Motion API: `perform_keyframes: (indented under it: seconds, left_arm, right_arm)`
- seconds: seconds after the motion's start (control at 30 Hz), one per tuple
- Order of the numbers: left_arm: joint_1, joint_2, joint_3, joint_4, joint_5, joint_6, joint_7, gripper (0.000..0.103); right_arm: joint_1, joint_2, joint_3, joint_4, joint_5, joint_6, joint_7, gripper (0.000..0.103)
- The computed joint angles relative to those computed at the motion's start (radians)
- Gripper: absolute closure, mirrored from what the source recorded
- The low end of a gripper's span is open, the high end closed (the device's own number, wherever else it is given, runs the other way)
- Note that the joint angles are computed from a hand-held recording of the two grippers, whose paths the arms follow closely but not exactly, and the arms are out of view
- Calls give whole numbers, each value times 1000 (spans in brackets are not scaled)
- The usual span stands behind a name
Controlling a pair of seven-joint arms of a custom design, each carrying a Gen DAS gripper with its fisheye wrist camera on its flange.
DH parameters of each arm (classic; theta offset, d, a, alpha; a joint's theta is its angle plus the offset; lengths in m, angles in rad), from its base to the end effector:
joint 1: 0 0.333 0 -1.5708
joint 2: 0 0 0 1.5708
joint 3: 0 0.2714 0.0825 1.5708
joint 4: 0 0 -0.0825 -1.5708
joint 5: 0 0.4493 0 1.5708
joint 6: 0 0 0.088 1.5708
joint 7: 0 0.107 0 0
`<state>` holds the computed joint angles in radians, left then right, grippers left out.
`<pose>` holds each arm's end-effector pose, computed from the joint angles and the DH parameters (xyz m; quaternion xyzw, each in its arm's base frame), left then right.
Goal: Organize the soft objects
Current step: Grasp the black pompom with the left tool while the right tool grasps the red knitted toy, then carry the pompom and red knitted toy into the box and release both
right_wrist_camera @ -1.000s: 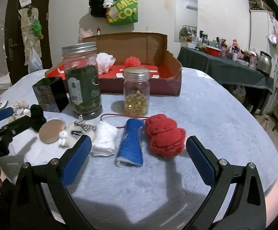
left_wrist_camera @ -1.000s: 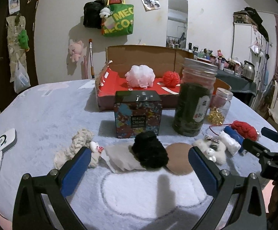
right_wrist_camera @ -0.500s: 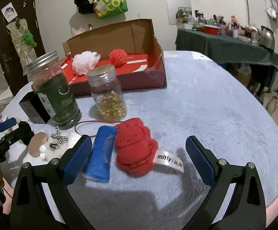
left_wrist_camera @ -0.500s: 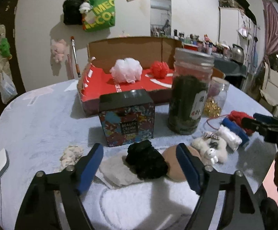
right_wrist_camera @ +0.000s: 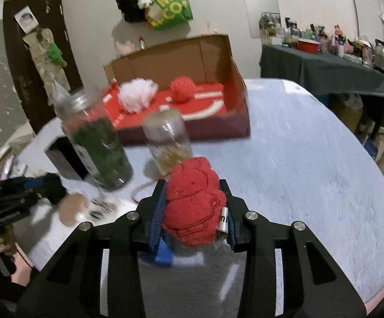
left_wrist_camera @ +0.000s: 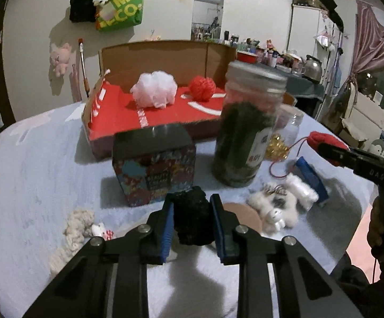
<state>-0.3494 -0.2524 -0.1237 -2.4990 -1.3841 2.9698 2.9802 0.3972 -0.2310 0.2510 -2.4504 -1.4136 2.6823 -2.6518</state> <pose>0.4908 -0.1735 0.3354 -0.4279 0.8004 -0.3843 0.1693 0.4114 0.3459 0.3273 -0.5605 0.6882 -0.2810 0.3650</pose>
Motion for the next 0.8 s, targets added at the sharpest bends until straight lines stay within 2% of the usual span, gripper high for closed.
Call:
perform_keyframes:
  seconds: [0.17,0.27,0.37,0.6,0.8]
  left_arm:
    - [-11,-34,8,-7,-35,-32,57,76]
    - [-9,-50,17,-9,-30,-92,50,76]
    - [-10,-46,11,-3,-28,-113,49,76]
    - [-3,-19,-3,12,9,-153,11,76]
    - [3,-15,-3,13,18,-162,-8,76]
  right_arm:
    - [-5,-23,6,14,-118,38,112,67]
    - [-4,2,-1,49,-179,87,151,67]
    - [5,39,-12,82,-222,127,183,67]
    - [30,149,-50,157,-246,189,197,67]
    - [44,170,-68,171,-252,203,198,67]
